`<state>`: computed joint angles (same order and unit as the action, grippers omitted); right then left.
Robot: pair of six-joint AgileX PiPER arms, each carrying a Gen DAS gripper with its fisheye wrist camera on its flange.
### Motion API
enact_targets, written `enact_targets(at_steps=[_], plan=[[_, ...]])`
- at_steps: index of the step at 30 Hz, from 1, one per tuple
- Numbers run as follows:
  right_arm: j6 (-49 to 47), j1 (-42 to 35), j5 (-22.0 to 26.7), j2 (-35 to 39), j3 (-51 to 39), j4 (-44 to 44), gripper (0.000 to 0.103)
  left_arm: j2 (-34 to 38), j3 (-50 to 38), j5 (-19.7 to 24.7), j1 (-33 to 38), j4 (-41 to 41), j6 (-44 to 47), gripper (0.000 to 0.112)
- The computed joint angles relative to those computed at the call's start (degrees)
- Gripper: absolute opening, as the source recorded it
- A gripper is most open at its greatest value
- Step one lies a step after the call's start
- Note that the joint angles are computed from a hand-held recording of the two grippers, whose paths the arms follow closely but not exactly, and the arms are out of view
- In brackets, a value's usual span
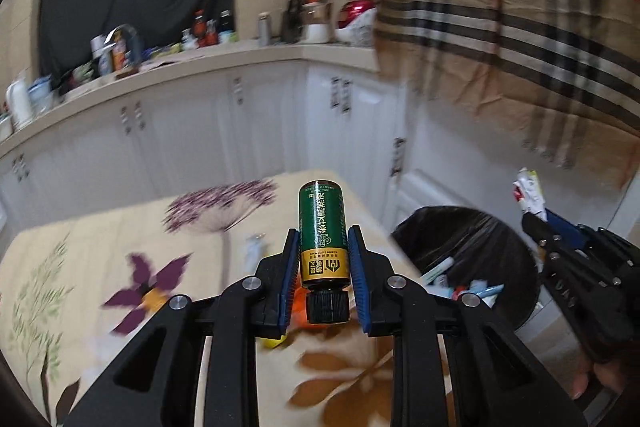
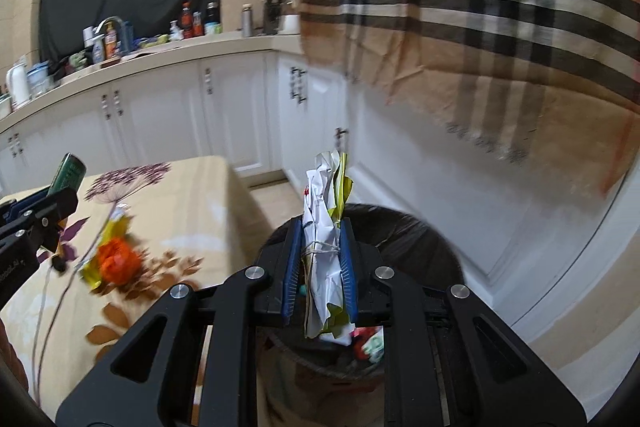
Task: Collect trash
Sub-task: 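Carry the wrapper and bottle over the black bin and open both tools to drop them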
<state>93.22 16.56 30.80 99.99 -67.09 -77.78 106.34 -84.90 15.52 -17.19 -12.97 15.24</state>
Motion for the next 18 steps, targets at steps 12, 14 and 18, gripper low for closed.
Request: enact_targets(at_steps=[12, 14, 18], plan=[[3.1, -8.0, -2.0, 5.0, -2.5, -3.6, 0.019, 14.1, -18.8, 4.3, -7.8, 9.3, -7.7, 0.025], [4.5, -9.1, -2.4, 6.0, -2.7, -4.8, 0.019, 16.9, -22.9, 6.1, -8.7, 10.2, -8.4, 0.026], [4.4, -11.5, -3.9, 8.3, -4.4, -3.8, 0.026, 21.8, -29.7, 9.1, -10.2, 13.8, -11.3, 0.027]])
